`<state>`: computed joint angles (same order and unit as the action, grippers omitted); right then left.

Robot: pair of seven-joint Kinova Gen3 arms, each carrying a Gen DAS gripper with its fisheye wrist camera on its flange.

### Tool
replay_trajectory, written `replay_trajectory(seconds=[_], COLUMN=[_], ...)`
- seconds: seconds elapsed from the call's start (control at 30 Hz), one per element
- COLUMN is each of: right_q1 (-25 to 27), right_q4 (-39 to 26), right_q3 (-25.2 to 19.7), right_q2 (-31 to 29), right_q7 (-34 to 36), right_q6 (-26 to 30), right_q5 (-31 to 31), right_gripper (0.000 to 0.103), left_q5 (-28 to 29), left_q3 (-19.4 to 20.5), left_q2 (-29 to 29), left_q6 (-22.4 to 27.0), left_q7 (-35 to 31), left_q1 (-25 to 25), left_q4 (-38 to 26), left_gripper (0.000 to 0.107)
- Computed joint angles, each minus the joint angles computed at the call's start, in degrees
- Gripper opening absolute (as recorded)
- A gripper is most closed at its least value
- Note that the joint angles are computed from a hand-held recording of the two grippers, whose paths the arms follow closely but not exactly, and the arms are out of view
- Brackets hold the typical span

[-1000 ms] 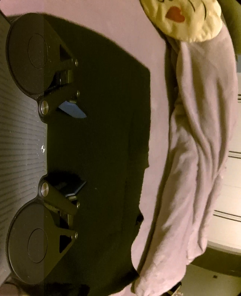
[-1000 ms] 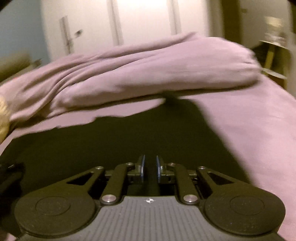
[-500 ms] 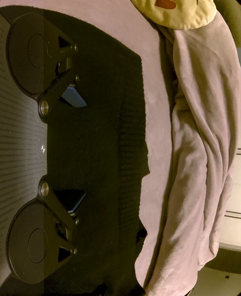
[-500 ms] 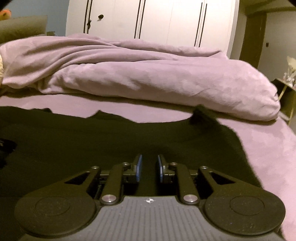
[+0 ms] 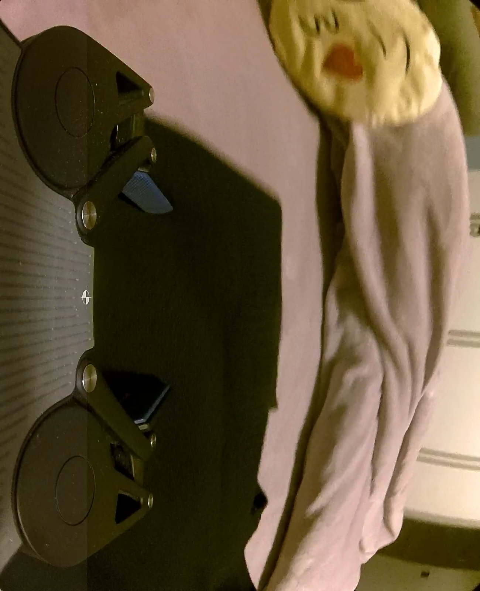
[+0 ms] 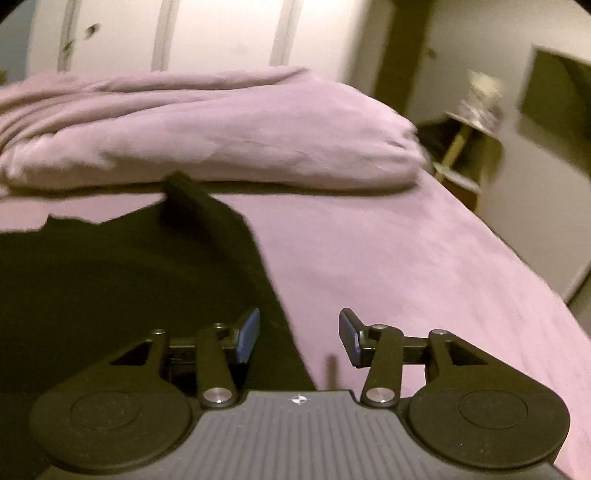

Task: Fold small clothes

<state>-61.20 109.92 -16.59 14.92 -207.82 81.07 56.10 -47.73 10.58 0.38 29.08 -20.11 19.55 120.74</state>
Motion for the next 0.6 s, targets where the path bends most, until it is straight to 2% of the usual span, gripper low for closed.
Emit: replay_trajectory(seconds=[0.07,0.13,0.17,0.23,0.27,0.33,0.43,0.5,0.6], right_q1=[-4.2,-8.56,-9.21,-7.33,-5.98,-5.5,-10.14,-10.83,-11.23], right_q4=[0.81,1.37,1.09,1.13,1.29,1.33,-0.56,-1.01,-1.63], right_q3=[-1.2,-1.34,-2.78,-6.77,-8.93,-10.06,-6.27,-5.39,-4.54], right_q2=[-2.29,-4.0,-4.31,-4.69,-4.57,-3.85,-1.92,-1.67,-1.15], right_q7=[-2.96,-4.97,-6.19,-9.38,-11.71,-16.23,-18.23,-19.1,-20.89], right_q6=[-0.18,-2.8,-4.51,-9.17,-11.5,-15.61,-15.63,-15.67,-16.02], right_q5=[0.37,1.08,1.15,1.26,1.52,1.51,0.51,0.18,-0.45], right_gripper=[0.045,0.045,0.045,0.045,0.045,0.045,0.047,0.048,0.048], left_q5=[0.97,4.41,6.29,8.94,10.56,14.09,17.57,22.13,27.11], left_q3=[-2.41,-7.67,-10.32,-15.46,-17.52,-20.48,-27.72,-33.02,-40.99], left_q2=[-2.88,-6.29,-8.09,-11.89,-14.52,-18.36,-21.28,-22.88,-24.72], left_q6=[4.59,7.35,8.96,9.79,8.94,7.26,5.4,1.42,-4.9], left_q7=[2.6,4.06,4.31,3.42,2.83,-0.38,-7.29,-11.95,-18.94], left_q1=[3.28,8.5,11.15,14.96,15.65,14.88,15.62,16.26,19.9], left_q4=[1.67,3.5,4.43,6.92,8.54,10.6,12.32,13.99,16.7], left_gripper=[0.101,0.101,0.101,0.101,0.101,0.101,0.101,0.101,0.101])
